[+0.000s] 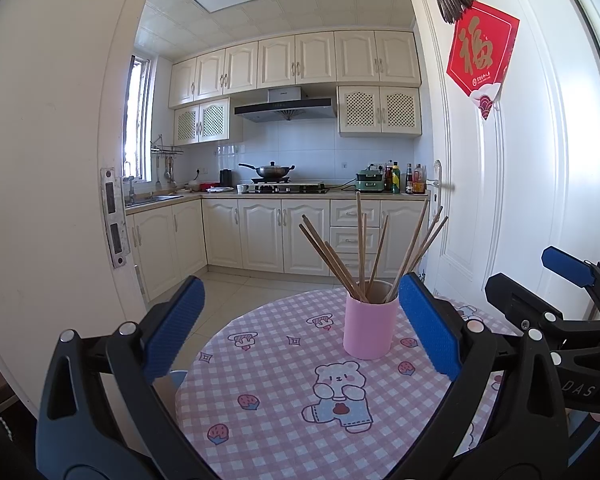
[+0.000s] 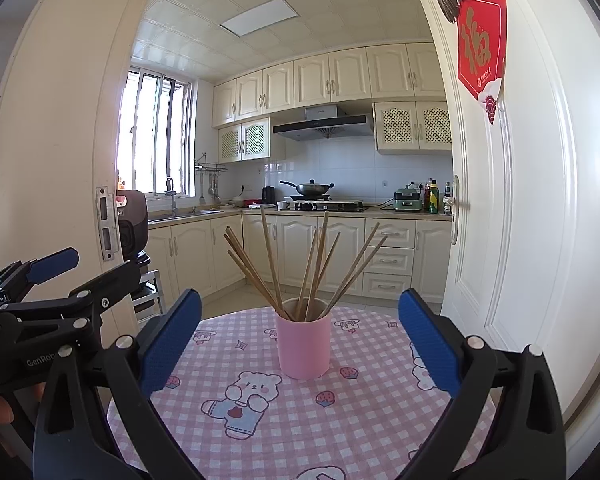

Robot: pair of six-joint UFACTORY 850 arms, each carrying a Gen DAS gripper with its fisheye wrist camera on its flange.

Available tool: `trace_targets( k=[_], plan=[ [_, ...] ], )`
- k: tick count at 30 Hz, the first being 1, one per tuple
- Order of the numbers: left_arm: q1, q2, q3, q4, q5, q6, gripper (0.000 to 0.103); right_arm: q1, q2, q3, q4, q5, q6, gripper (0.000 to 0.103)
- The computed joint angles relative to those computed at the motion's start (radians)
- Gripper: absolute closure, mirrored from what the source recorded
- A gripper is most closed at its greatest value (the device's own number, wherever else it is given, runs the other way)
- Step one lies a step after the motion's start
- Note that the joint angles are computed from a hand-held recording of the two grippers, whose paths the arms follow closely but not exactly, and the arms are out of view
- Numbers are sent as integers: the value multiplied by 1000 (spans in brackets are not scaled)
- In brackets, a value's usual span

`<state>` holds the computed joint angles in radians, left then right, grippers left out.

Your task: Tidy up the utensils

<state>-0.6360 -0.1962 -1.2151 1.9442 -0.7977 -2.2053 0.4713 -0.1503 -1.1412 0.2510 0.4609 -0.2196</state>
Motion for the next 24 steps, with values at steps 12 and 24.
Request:
trace_targets(
  k=[12,24],
  plan=[
    [-1,1,4,-2,-5,3,8,2,1,3,4,1,-1,8],
    [-1,-1,3,-2,-11,8,7,4,0,2,11,1,-6,8]
  ],
)
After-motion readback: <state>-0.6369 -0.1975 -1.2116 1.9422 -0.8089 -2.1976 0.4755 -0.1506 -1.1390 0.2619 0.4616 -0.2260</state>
